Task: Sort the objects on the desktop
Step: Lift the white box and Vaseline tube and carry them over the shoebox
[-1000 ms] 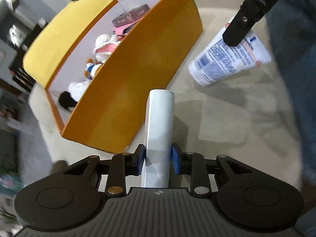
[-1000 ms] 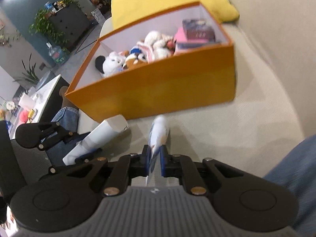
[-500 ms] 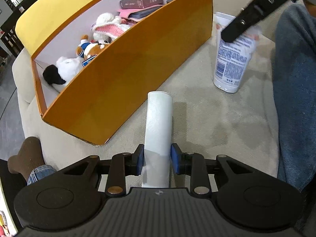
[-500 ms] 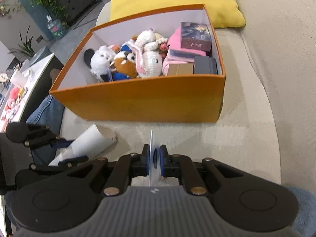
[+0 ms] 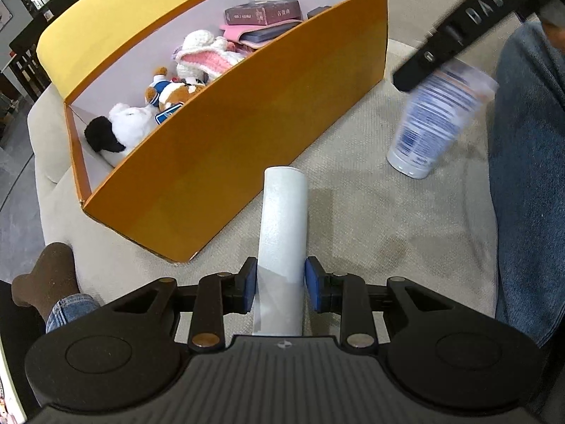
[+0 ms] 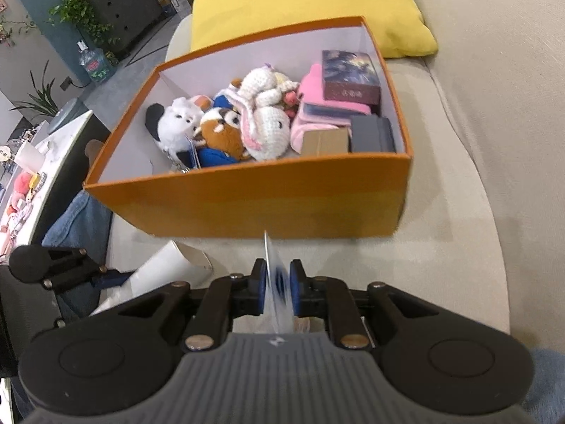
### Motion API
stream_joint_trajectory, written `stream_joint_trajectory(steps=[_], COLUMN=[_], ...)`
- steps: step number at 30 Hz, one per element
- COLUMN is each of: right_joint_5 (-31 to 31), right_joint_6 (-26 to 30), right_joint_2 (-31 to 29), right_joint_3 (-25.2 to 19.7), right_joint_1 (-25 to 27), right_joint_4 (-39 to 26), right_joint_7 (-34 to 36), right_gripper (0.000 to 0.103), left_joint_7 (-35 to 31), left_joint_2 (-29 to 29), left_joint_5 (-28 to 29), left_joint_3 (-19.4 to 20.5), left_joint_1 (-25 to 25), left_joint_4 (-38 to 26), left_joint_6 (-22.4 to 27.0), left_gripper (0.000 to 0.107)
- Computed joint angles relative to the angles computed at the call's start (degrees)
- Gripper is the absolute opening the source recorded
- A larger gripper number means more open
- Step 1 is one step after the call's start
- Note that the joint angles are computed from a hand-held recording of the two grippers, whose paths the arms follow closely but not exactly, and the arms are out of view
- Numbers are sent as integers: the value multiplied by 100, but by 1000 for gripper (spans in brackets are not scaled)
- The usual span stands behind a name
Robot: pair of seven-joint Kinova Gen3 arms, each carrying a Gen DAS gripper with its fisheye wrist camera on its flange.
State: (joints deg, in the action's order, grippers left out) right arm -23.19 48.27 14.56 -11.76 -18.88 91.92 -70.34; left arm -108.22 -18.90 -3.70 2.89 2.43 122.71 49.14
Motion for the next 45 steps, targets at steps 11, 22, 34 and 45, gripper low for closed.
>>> stream_joint_trajectory(steps=[11,22,34,45], right_joint_5=[-392,-1430,-1518,-1175], right_joint_6=[-243,734,566,526], right_joint_2=[-323,-724,-377,682], right_joint_3=[-38,246,283,-4], right_joint_1=[169,689,618,589], right_joint_4=[485,17,-1109,-2130], right_joint_7=[555,1555,1471,932], right_gripper=[12,12,12,12], left_joint_7=[4,-531,-1295,-2843], left_joint_2=[-256,-626,749,2326], left_joint_5=[74,119,-692,-407], left_joint_3=[-74,-65,351,63], left_joint_1=[86,219,205,140], left_joint_4=[-9,-986,-2816,-3881], left_joint_6=[-1,724,1333,1854], left_gripper=[30,29,30,29])
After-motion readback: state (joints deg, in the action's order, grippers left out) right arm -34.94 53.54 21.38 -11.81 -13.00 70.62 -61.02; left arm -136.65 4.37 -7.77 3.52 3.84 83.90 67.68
